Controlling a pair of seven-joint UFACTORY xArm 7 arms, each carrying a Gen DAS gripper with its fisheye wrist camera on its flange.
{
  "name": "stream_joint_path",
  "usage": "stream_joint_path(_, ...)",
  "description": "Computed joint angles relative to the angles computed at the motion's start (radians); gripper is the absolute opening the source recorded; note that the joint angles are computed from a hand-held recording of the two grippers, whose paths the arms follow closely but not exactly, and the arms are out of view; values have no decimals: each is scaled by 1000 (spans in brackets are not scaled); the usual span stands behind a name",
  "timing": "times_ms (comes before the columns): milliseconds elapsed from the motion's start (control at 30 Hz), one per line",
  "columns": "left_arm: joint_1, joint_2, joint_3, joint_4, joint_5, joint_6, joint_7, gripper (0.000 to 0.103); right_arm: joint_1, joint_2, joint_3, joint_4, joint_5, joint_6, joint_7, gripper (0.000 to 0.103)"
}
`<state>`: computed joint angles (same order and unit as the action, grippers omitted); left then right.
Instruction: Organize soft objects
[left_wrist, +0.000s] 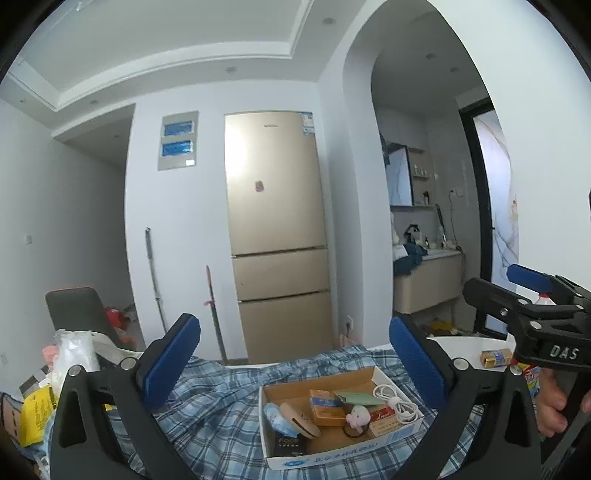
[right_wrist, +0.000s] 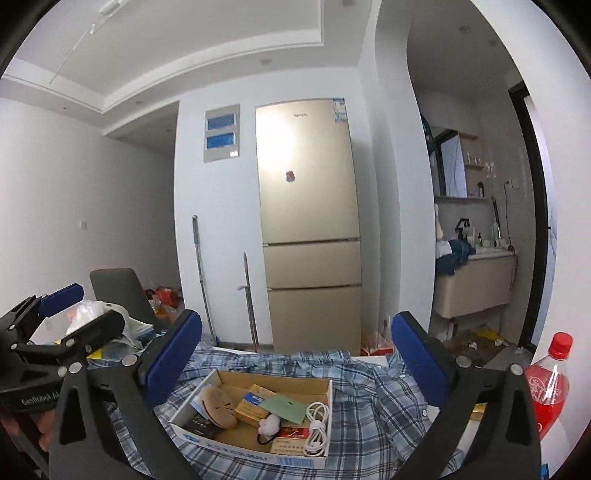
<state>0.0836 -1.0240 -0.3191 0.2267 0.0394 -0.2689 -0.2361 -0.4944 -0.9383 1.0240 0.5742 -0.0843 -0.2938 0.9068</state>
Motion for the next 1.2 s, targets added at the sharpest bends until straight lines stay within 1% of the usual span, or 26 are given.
stream_joint_path(133, -16, -47, 4, -42, -1, -20, -4, 103, 6, -56, 16, -33, 23, -29, 27, 102)
stream_joint_path(233, -29, -74, 5, -80, -3, -40, -9, 103, -3, -91, 36, -54, 28, -59, 38, 103)
stream_joint_path(367, -52, -95, 10, -138, -12, -73, -29, 103, -26, -179, 91, -82, 54, -35, 97, 103)
stream_joint_path(400, -53, -95, 6, -150, -13, -80, -33, 103, -38, -194, 110, -90, 59, -45, 121, 103)
stream_joint_path(433, -52, -98, 2, -159, -15, -84, -37, 103, -34, -205, 115, -101, 57, -48, 138, 103)
stream_joint_path(500, -47, -91, -7, -181, -18, -104, -46, 103, -47, -205, 136, -109, 43, -62, 163, 103)
stream_joint_path(600, -43, -71, -9, -208, -27, -133, -59, 103, -51, -195, 155, -112, 20, -50, 189, 103)
stream_joint_path(667, -48, -46, 5, -224, -28, -162, -59, 103, -52, -198, 170, -120, 12, -51, 212, 103)
stream_joint_path(767, -27, -14, -17, -244, -40, -194, -59, 103, -65, -206, 194, -124, -4, -52, 239, 103)
stream_joint_path(900, -36, 18, -7, -257, -49, -225, -49, 103, -63, -218, 194, -144, -17, -66, 264, 103)
stream_joint_path(1000, -60, 42, 27, -256, -44, -245, -27, 103, -60, -242, 200, -152, -22, -67, 282, 103)
stream_joint_path(1133, -59, 50, -3, -258, -59, -266, -10, 103, -52, -287, 203, -155, -28, -57, 301, 103)
stream_joint_path(1200, -76, 46, 10, -260, -55, -263, 3, 103, -54, -308, 203, -155, -30, -57, 313, 103)
